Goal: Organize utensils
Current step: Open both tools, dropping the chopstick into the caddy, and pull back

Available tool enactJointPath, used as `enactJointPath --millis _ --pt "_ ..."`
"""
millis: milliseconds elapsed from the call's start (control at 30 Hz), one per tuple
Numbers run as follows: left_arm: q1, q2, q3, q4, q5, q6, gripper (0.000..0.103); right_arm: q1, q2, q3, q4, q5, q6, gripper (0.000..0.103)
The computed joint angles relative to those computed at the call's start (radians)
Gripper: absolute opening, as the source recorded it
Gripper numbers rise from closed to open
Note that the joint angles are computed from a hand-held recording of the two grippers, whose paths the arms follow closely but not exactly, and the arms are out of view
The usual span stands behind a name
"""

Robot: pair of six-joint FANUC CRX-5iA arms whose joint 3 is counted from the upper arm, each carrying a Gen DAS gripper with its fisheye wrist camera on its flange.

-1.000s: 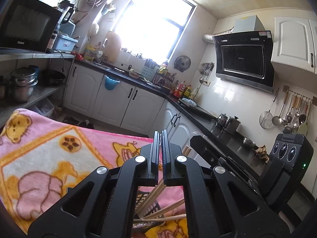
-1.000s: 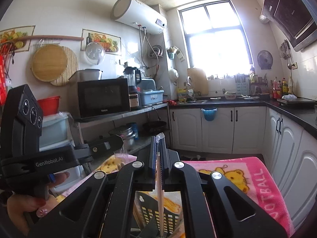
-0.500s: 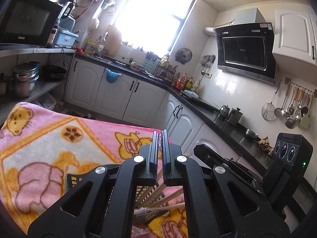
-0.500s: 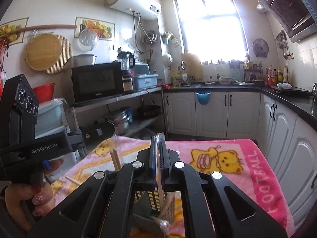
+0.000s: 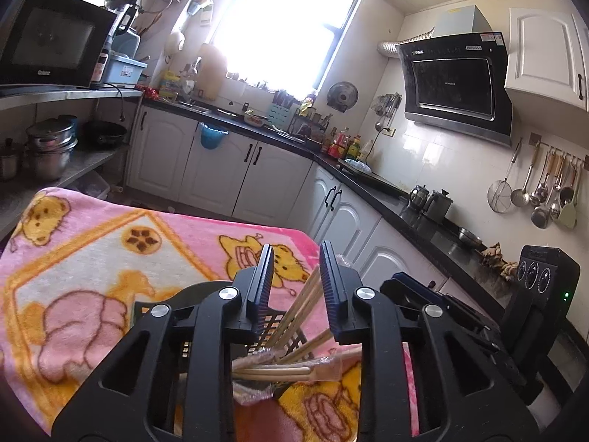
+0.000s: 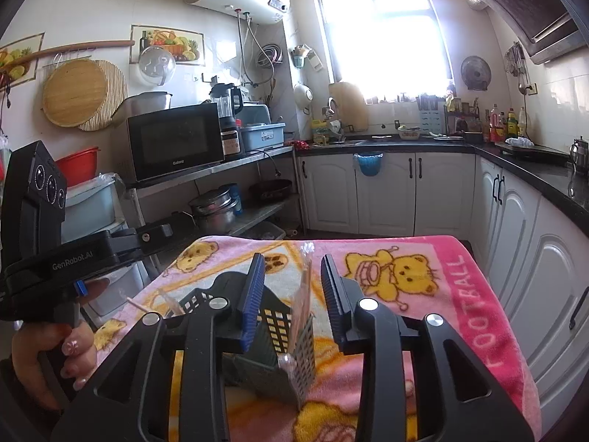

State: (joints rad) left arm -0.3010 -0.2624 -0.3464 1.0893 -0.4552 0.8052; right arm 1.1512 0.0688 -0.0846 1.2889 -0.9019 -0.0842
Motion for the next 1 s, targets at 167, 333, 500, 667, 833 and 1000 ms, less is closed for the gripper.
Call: enactJointPath --millis 167,333,500,667,833,1000 --pt "0.002 -0.033 -0.025 0.000 0.000 0.000 0.033 0.026 -0.023 -0.022 -0.021 -0.026 0.010 0.039" --pt "0.008 -0.070 -0.046 -0.018 0.002 0.021 0.053 0.045 -0.038 -0.038 -0.036 -0.044 0.013 0.044" --pt "0.016 -0.103 -0.061 -0.084 0.009 0.065 0.066 0.060 -0.048 -0.053 -0.042 -0.055 0.002 0.046" --pt "0.028 -0.127 -0.077 -0.137 -0.007 0.105 0.080 0.076 -0.057 -0.068 -0.043 -0.062 -0.006 0.051" --pt "0.051 -0.146 -0.089 -0.188 -0.038 0.151 0.091 0.092 -0.061 -0.079 -0.049 -0.076 -0.001 0.056" --pt "0.066 -0.167 -0.101 -0.243 -0.056 0.184 0.092 0.107 -0.063 -0.088 -0.065 -0.089 0.001 0.059"
